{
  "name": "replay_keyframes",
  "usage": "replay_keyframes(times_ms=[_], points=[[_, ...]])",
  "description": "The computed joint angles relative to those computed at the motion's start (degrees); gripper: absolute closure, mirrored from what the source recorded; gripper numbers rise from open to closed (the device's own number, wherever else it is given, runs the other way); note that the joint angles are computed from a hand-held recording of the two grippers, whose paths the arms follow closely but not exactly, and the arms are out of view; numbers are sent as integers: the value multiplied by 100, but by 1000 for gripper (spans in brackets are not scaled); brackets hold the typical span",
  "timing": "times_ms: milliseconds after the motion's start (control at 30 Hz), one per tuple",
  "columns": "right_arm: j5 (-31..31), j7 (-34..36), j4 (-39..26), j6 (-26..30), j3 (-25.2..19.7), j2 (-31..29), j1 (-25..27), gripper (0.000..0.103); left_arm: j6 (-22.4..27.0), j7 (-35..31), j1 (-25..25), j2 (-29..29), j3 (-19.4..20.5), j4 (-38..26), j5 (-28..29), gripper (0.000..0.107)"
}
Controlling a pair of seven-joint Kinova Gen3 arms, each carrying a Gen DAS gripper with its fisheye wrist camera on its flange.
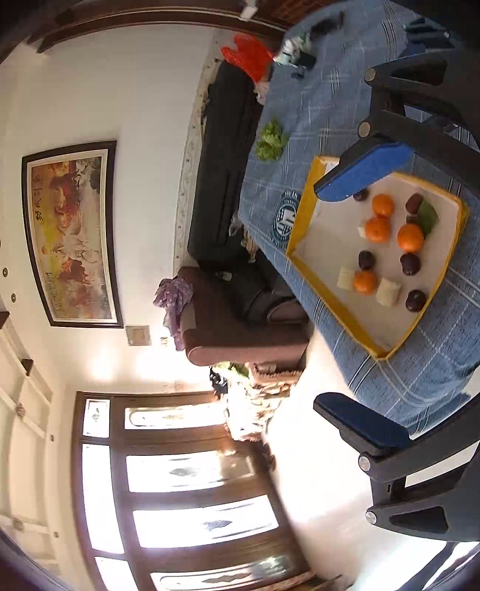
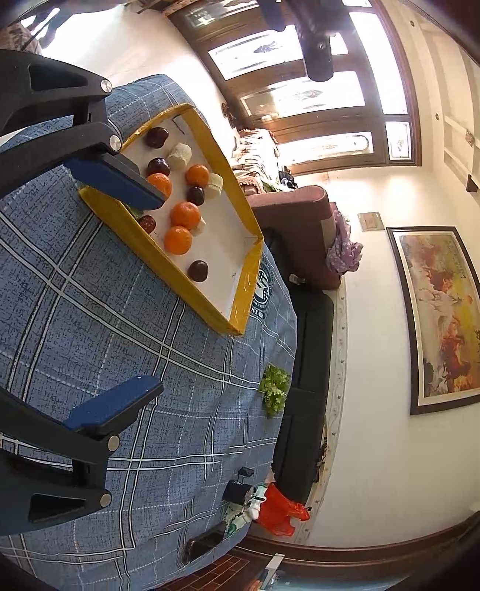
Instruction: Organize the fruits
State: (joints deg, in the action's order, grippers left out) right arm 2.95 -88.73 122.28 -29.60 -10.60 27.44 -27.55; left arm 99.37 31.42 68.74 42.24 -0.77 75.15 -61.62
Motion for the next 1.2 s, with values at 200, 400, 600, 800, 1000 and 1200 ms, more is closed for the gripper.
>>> replay_keyframes(times_ms=[200,400,600,800,1000,1200], points=[[-340,414,68,22,185,-68,-392,9,42,-9,-28,124,125,-65,46,4],[-499,535,-5,211,163,-82,-455,9,-961,173,-461,-230,409,560,170,4],[-514,601,-209,526,184,-78,-490,9,-1257,564,-927,-297,881,794,259,4],[-501,495,-489,984,183,-11,-414,9,-2501,227,-480,-477,-336,1055,1194,4],[-599,588,-775,1411,399,43,-610,9,-2965,469,-1036,-624,223,1396,1053,4],[-559,722,-904,1567,423,22,-747,9,-4075,1788,-1348,-1297,605,2686,32,4]])
